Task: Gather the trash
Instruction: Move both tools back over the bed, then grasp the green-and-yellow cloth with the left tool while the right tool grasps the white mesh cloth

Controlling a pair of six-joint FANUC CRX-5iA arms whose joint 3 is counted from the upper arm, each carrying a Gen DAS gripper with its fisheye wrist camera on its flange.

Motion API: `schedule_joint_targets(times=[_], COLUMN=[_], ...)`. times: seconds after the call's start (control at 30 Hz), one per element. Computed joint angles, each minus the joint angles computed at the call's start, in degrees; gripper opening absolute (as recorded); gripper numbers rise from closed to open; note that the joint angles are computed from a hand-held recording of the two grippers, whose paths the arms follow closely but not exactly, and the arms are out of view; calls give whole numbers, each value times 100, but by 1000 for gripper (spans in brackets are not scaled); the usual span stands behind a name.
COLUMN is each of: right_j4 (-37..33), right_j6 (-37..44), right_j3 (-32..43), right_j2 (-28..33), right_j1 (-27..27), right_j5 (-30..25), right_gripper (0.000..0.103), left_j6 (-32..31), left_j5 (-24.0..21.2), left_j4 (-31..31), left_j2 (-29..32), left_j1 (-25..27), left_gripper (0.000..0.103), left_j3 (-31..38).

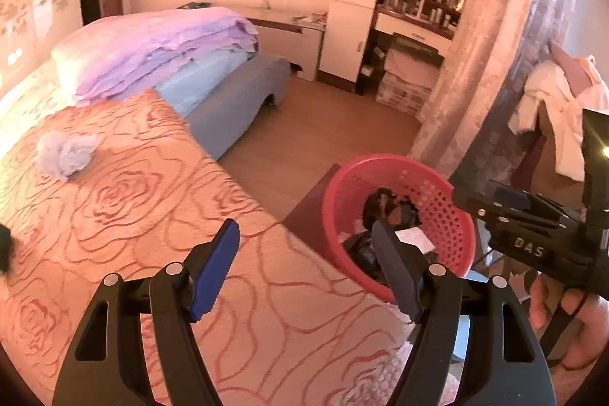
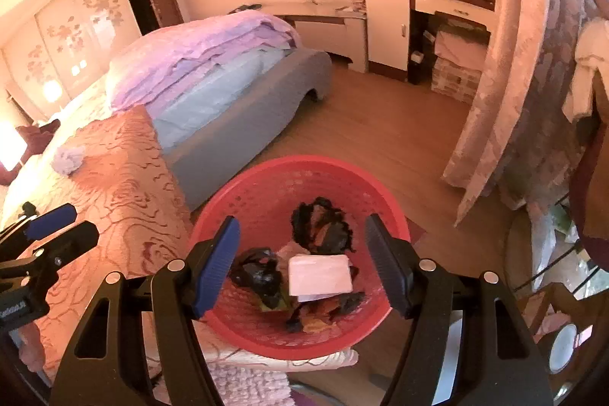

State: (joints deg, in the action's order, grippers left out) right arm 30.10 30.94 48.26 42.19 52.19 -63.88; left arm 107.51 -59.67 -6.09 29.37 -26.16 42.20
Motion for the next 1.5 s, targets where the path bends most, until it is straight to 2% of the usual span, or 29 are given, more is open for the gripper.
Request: schedule_joint_targets(times=[0.37, 0.57, 0.77, 0.87, 1.07, 1.13, 1.2, 1.23, 1.3, 1.5], right_j4=[-80, -267, -450, -531, -586, -603, -600, -599, -590, -570], right_j6=[549, 988, 1238, 1307, 1284, 1270, 1252, 1243, 1226, 1249], right_j3=[530, 1157, 1681, 1903, 1902, 1864, 1840, 1839, 1818, 1731], right_j2=[235, 551, 831, 956, 983, 968, 963, 967, 960, 912], right_j1=[317, 491, 581, 591, 575, 558, 549, 546, 543, 547], right_j5=[77, -87, -309, -440, -483, -473, -471, -470, -464, -395], right_gripper=[72, 72, 72, 72, 72, 72, 72, 72, 72, 72], left_j6=[1053, 1927, 2469, 2514, 2156, 2076, 1909, 1854, 1828, 1867], left_j5=[-133, -559, -837, -867, -611, -598, -552, -544, -561, -368], left_j4=[-842, -1632, -2167, -2115, -1596, -1576, -1413, -1356, -1335, -1292], left_j2=[-836, -1262, -1563, -1589, -1494, -1431, -1388, -1361, -1339, -1562], left_j1=[348, 705, 1070, 1338, 1726, 1734, 1786, 1809, 1807, 1807], left_gripper=[72, 72, 72, 72, 72, 67, 51, 48, 32, 29], left_j3=[-835, -1146, -1450, -1532, -1655, -1615, -1645, -1645, -1668, -1930])
